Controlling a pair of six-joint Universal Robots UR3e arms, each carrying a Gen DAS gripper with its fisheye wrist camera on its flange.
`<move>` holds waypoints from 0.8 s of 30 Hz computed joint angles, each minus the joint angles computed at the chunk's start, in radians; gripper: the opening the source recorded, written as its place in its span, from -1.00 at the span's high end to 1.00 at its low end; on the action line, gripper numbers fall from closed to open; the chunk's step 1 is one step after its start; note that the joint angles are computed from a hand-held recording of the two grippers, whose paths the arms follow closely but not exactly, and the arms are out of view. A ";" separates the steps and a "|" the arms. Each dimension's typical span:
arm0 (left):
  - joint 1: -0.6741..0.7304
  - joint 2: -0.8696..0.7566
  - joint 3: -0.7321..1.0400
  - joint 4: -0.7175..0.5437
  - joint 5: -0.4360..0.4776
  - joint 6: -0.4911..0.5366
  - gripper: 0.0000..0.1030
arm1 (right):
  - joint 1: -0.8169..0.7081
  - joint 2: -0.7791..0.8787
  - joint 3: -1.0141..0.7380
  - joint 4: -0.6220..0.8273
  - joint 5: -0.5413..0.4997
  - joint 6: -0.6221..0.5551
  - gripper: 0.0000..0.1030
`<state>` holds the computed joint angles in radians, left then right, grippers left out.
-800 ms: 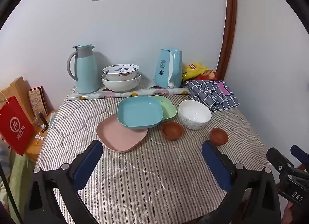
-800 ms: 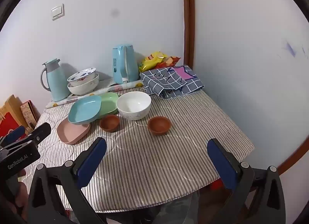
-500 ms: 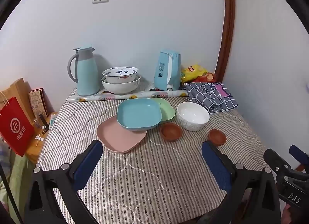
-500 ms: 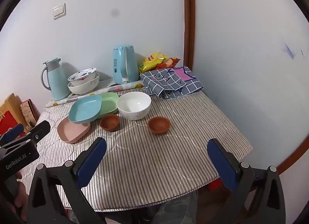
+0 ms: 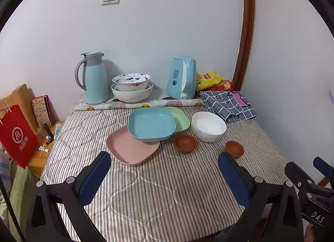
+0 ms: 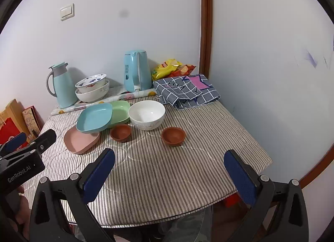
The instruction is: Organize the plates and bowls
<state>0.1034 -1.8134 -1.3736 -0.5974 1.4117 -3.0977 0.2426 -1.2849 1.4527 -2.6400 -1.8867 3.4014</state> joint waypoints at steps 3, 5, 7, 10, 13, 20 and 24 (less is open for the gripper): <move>0.002 0.005 -0.012 0.010 -0.003 0.002 -1.00 | -0.001 -0.004 -0.001 0.003 0.002 0.001 -0.99; 0.001 0.003 -0.006 0.004 -0.001 0.002 -1.00 | 0.001 -0.007 -0.001 0.001 0.001 0.001 -0.99; 0.003 0.004 -0.009 0.006 -0.004 0.002 -1.00 | 0.002 -0.009 0.002 -0.001 0.001 0.002 -0.99; 0.003 0.006 -0.011 0.008 -0.002 0.001 -1.00 | 0.000 -0.011 0.003 -0.002 0.003 0.000 -0.99; 0.003 0.006 -0.012 0.009 -0.003 0.002 -1.00 | 0.003 -0.014 0.009 -0.005 0.002 0.004 -0.99; 0.014 0.027 -0.004 -0.015 -0.008 0.007 -1.00 | -0.001 -0.015 0.013 -0.013 0.018 0.003 -0.99; 0.015 0.027 0.006 -0.025 -0.008 0.011 -1.00 | 0.003 -0.017 0.016 -0.015 0.019 0.003 -0.99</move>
<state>0.1188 -1.7869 -1.3677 -0.6225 1.4035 -3.0863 0.2454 -1.3021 1.4684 -2.6551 -1.8679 3.4044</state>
